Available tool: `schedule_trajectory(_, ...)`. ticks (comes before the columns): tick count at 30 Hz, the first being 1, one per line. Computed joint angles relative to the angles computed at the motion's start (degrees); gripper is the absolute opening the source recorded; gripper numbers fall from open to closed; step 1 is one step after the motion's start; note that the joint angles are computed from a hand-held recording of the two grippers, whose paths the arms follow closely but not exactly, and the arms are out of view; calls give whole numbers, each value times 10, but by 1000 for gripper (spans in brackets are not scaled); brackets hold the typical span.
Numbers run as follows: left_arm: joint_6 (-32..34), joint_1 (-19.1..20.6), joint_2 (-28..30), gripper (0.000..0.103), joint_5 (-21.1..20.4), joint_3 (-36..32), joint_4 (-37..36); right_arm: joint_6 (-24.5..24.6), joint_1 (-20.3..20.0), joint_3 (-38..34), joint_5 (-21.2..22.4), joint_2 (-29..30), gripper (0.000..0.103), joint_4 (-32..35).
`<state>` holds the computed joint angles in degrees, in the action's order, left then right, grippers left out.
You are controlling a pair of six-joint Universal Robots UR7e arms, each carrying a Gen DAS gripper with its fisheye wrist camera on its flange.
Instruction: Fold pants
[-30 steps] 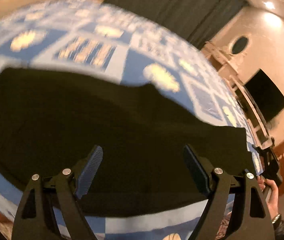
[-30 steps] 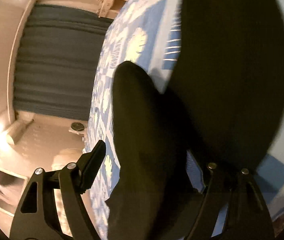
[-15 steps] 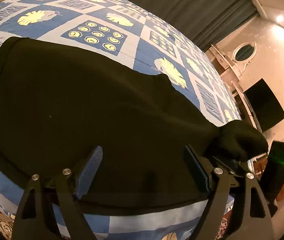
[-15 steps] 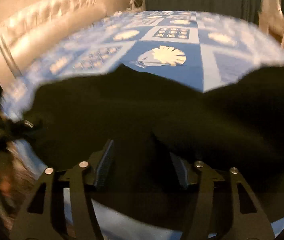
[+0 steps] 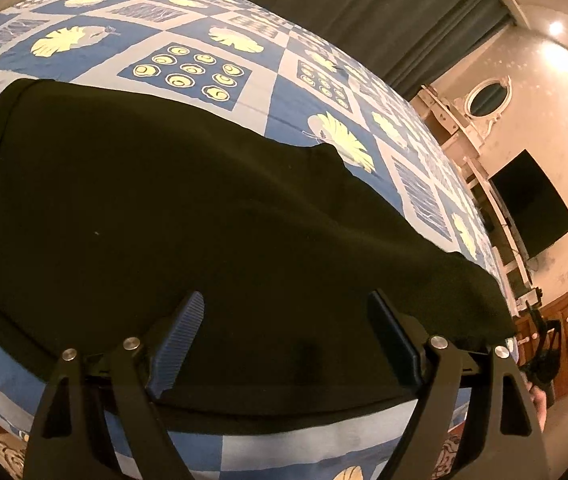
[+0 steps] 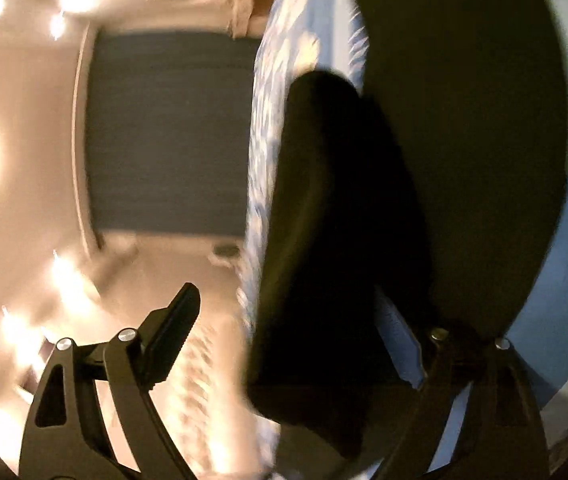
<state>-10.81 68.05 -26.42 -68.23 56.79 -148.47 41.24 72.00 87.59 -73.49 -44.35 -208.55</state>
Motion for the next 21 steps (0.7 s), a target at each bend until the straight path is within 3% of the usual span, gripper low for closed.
schedule_trajectory(6, 21, -3, 2, 83, 12, 4, -6, 183, -20, -52, 13, 48, 87, -120)
schedule_trajectory(7, 25, -3, 2, 83, 14, 5, -7, 190, -21, -63, 20, 55, 87, -135)
schedule_trajectory(9, 35, -4, 2, 83, 18, 8, -11, 139, -15, -77, 32, 53, 87, -143)
schedule_trajectory(12, 45, -6, 2, 84, 24, 12, -16, -5, 3, -89, 39, 36, 87, -142)
schedule_trajectory(14, 52, -7, 3, 86, 27, 12, -17, -69, 13, -68, 19, 0, 87, -84)
schedule_trajectory(16, 56, -9, 5, 86, 33, 12, -18, -38, 5, -45, 6, -23, 87, -64)
schedule_trajectory(19, 62, -9, 4, 87, 33, 13, -19, 75, -5, 23, -25, -35, 87, -89)
schedule_trajectory(21, 64, -9, 4, 87, 33, 13, -18, 71, 4, 32, -45, -32, 87, -55)
